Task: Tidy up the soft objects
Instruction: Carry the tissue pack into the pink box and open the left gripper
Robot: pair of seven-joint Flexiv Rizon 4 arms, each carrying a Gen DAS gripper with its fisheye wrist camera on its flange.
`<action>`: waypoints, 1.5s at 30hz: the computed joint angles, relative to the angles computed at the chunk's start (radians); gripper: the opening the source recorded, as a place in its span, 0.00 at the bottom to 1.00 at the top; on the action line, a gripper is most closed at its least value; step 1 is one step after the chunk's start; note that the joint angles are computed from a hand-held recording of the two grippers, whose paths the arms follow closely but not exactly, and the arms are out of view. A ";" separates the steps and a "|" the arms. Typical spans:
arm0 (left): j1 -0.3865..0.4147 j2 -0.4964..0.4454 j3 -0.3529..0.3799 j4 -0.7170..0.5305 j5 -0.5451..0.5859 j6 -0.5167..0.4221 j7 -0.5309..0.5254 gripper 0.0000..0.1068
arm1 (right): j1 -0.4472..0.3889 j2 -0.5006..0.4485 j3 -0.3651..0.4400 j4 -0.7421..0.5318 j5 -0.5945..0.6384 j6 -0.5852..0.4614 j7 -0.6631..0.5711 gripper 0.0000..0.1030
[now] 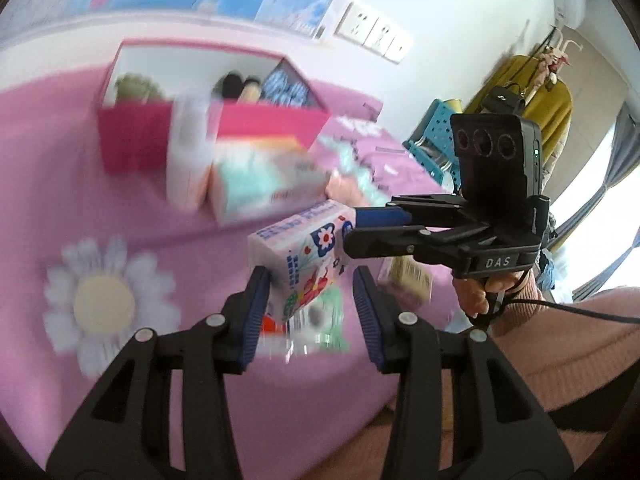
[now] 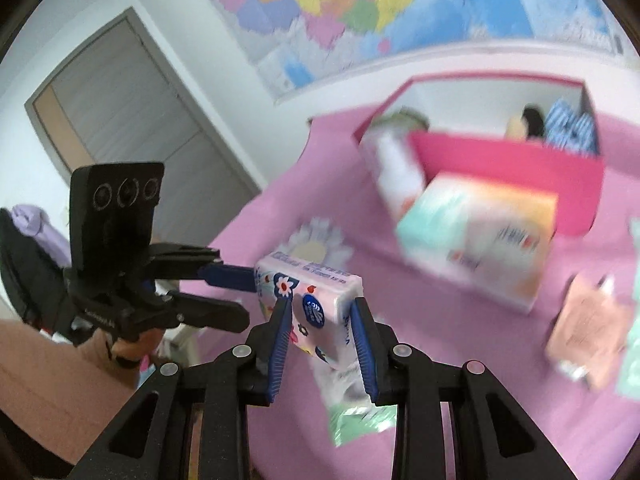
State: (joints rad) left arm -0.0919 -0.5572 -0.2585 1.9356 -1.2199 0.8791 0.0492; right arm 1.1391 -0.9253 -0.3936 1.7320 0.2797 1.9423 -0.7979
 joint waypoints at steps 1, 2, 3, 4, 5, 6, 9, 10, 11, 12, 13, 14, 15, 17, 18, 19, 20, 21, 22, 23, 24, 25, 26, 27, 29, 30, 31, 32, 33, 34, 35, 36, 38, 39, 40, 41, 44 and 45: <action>-0.003 -0.002 -0.004 -0.011 -0.002 0.004 0.001 0.43 | 0.013 0.003 -0.023 0.008 0.012 0.002 -0.001 0.30; -0.008 -0.005 -0.009 -0.028 -0.002 0.010 0.002 0.43 | 0.028 0.003 -0.052 0.012 0.025 0.000 -0.002 0.30; -0.013 -0.007 -0.014 -0.040 -0.005 0.018 0.008 0.43 | 0.044 0.003 -0.082 0.017 0.037 -0.002 -0.002 0.30; -0.019 -0.008 -0.019 -0.051 -0.010 0.030 0.016 0.43 | 0.061 0.002 -0.115 0.022 0.051 -0.004 -0.002 0.30; -0.025 -0.010 -0.025 -0.065 -0.017 0.043 0.024 0.43 | 0.072 0.001 -0.135 0.025 0.058 -0.005 -0.001 0.30; -0.029 -0.011 -0.030 -0.077 -0.021 0.053 0.034 0.43 | 0.086 -0.001 -0.165 0.027 0.068 -0.005 0.000 0.30; -0.042 -0.032 -0.039 -0.133 -0.013 0.078 0.027 0.43 | 0.103 -0.002 -0.226 0.034 0.087 0.006 -0.003 0.30; -0.045 -0.043 -0.042 -0.156 -0.003 0.084 0.012 0.43 | 0.100 0.003 -0.233 0.034 0.088 0.006 -0.007 0.30; -0.046 -0.054 -0.045 -0.179 0.007 0.091 -0.001 0.43 | 0.096 0.008 -0.242 0.037 0.089 0.010 -0.013 0.30; -0.050 -0.073 -0.046 -0.213 0.026 0.101 -0.024 0.43 | 0.090 0.007 -0.251 0.030 0.089 0.008 -0.017 0.30; -0.050 -0.089 -0.049 -0.242 0.047 0.106 -0.049 0.43 | 0.084 0.007 -0.254 0.026 0.091 0.009 -0.020 0.30; -0.049 -0.105 -0.053 -0.267 0.066 0.112 -0.069 0.43 | 0.075 0.003 -0.259 0.015 0.090 0.006 -0.022 0.30; -0.048 -0.116 -0.060 -0.286 0.082 0.120 -0.085 0.43 | 0.066 -0.001 -0.262 0.005 0.089 0.002 -0.024 0.30; -0.052 -0.151 -0.067 -0.345 0.129 0.141 -0.132 0.43 | 0.029 0.000 -0.248 -0.013 0.076 0.004 -0.026 0.30; -0.052 -0.166 -0.072 -0.368 0.152 0.152 -0.150 0.43 | 0.009 -0.003 -0.240 -0.029 0.072 0.000 -0.025 0.30; -0.051 -0.179 -0.078 -0.387 0.172 0.161 -0.169 0.43 | -0.006 -0.004 -0.234 -0.040 0.070 -0.005 -0.023 0.30; -0.054 -0.203 -0.075 -0.424 0.207 0.158 -0.205 0.43 | -0.025 -0.007 -0.224 -0.054 0.063 -0.011 -0.019 0.30; -0.057 -0.229 -0.071 -0.465 0.245 0.151 -0.242 0.43 | -0.047 -0.010 -0.214 -0.070 0.057 -0.016 -0.014 0.30; -0.060 -0.248 -0.071 -0.492 0.273 0.155 -0.270 0.43 | -0.064 -0.017 -0.210 -0.086 0.054 -0.026 -0.005 0.30; -0.067 -0.274 -0.062 -0.532 0.309 0.151 -0.314 0.43 | -0.088 -0.020 -0.195 -0.101 0.039 -0.033 0.001 0.30; -0.073 -0.302 -0.051 -0.579 0.349 0.130 -0.360 0.43 | -0.108 -0.026 -0.185 -0.117 0.028 -0.041 0.009 0.30; -0.084 -0.337 -0.035 -0.634 0.389 0.114 -0.416 0.43 | -0.118 -0.032 -0.184 -0.127 0.023 -0.049 0.020 0.30; -0.093 -0.366 -0.022 -0.682 0.425 0.098 -0.464 0.43 | -0.135 -0.039 -0.179 -0.143 0.011 -0.063 0.032 0.30; -0.095 -0.385 -0.017 -0.712 0.451 0.082 -0.495 0.43 | -0.161 -0.044 -0.161 -0.161 -0.008 -0.074 0.044 0.30; -0.107 -0.439 0.004 -0.804 0.510 0.036 -0.583 0.43 | -0.184 -0.061 -0.161 -0.186 -0.031 -0.098 0.073 0.30; -0.109 -0.462 0.009 -0.842 0.534 0.009 -0.617 0.43 | -0.203 -0.067 -0.151 -0.199 -0.050 -0.107 0.087 0.30; -0.110 -0.485 0.013 -0.882 0.556 -0.018 -0.652 0.43 | -0.216 -0.074 -0.145 -0.210 -0.063 -0.113 0.104 0.30; -0.112 -0.513 0.016 -0.929 0.577 -0.046 -0.690 0.43 | -0.232 -0.083 -0.140 -0.223 -0.075 -0.123 0.123 0.30; -0.115 -0.538 0.020 -0.972 0.599 -0.066 -0.719 0.43 | -0.246 -0.087 -0.131 -0.232 -0.089 -0.126 0.138 0.30; -0.114 -0.553 0.018 -0.996 0.616 -0.074 -0.736 0.43 | -0.257 -0.093 -0.128 -0.241 -0.099 -0.131 0.155 0.31; -0.118 -0.574 0.020 -1.032 0.636 -0.088 -0.762 0.43 | -0.268 -0.099 -0.125 -0.250 -0.110 -0.137 0.172 0.32; -0.122 -0.592 0.023 -1.063 0.657 -0.094 -0.784 0.43 | -0.277 -0.103 -0.122 -0.258 -0.121 -0.145 0.188 0.32; -0.126 -0.614 0.019 -1.100 0.687 -0.094 -0.818 0.43 | -0.283 -0.116 -0.135 -0.273 -0.143 -0.169 0.221 0.33; -0.128 -0.624 0.020 -1.117 0.698 -0.093 -0.837 0.43 | -0.283 -0.121 -0.143 -0.277 -0.154 -0.175 0.238 0.35; -0.126 -0.626 0.014 -1.117 0.705 -0.083 -0.846 0.43 | -0.271 -0.128 -0.165 -0.274 -0.157 -0.185 0.260 0.37; -0.123 -0.621 0.006 -1.105 0.710 -0.061 -0.846 0.43 | -0.272 -0.129 -0.167 -0.273 -0.169 -0.186 0.274 0.37; -0.106 -0.593 -0.020 -1.040 0.717 0.016 -0.825 0.43 | -0.242 -0.133 -0.208 -0.245 -0.185 -0.191 0.316 0.38; -0.099 -0.580 -0.031 -1.014 0.715 0.040 -0.815 0.43 | -0.237 -0.127 -0.209 -0.226 -0.193 -0.182 0.320 0.39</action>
